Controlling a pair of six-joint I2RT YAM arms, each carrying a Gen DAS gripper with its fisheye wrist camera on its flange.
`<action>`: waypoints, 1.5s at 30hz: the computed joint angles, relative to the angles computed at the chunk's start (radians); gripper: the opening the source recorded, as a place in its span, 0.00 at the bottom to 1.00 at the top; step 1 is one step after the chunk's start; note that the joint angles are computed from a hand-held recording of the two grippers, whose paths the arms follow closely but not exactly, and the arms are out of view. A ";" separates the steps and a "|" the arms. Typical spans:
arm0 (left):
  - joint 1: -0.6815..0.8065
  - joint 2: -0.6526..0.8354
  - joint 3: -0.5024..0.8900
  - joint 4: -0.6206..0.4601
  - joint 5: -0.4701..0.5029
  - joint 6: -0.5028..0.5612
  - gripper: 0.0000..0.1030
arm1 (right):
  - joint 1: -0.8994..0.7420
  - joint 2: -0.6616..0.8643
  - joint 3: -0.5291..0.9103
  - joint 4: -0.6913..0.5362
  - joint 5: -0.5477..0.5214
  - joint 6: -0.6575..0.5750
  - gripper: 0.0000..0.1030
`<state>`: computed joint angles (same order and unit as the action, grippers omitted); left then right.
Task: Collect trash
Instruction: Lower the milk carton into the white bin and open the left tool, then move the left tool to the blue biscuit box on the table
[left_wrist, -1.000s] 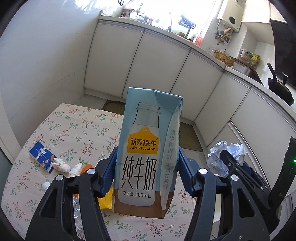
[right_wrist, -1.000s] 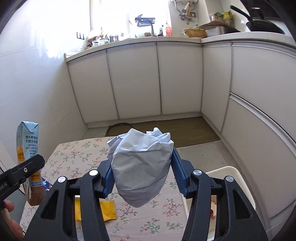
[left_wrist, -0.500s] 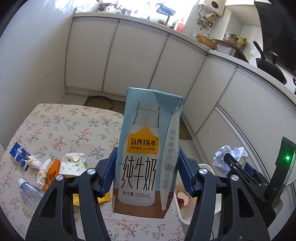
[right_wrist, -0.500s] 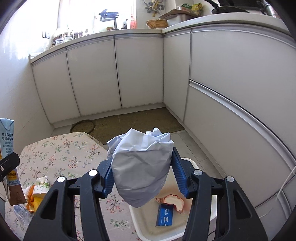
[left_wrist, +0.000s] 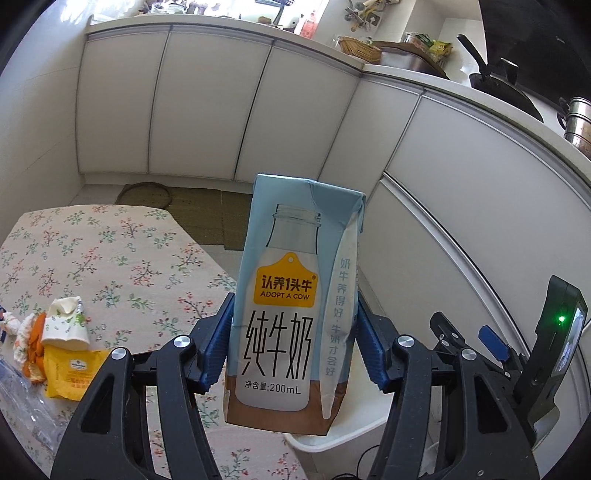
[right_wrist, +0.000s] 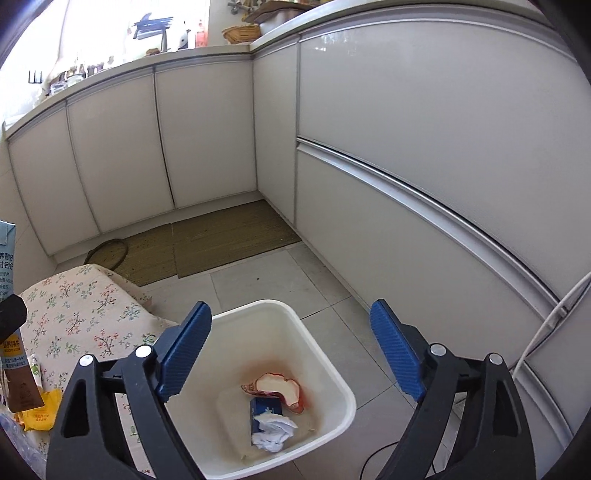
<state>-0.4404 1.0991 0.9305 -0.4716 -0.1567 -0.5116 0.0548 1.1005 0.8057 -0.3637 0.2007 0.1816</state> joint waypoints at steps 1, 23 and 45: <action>-0.011 0.017 0.004 0.011 0.002 -0.004 0.56 | -0.026 -0.002 -0.004 0.002 -0.009 -0.008 0.85; -0.129 0.304 0.075 0.125 0.011 -0.003 0.74 | -0.213 0.028 -0.027 0.032 -0.077 -0.089 0.86; -0.056 0.104 0.026 -0.091 -0.212 0.004 0.93 | 0.046 -0.081 -0.037 0.011 0.093 -0.046 0.94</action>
<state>-0.4959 1.2030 0.9566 -0.5628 -0.3683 -0.5072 0.1011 1.0199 0.7691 -0.3527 0.2938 0.1356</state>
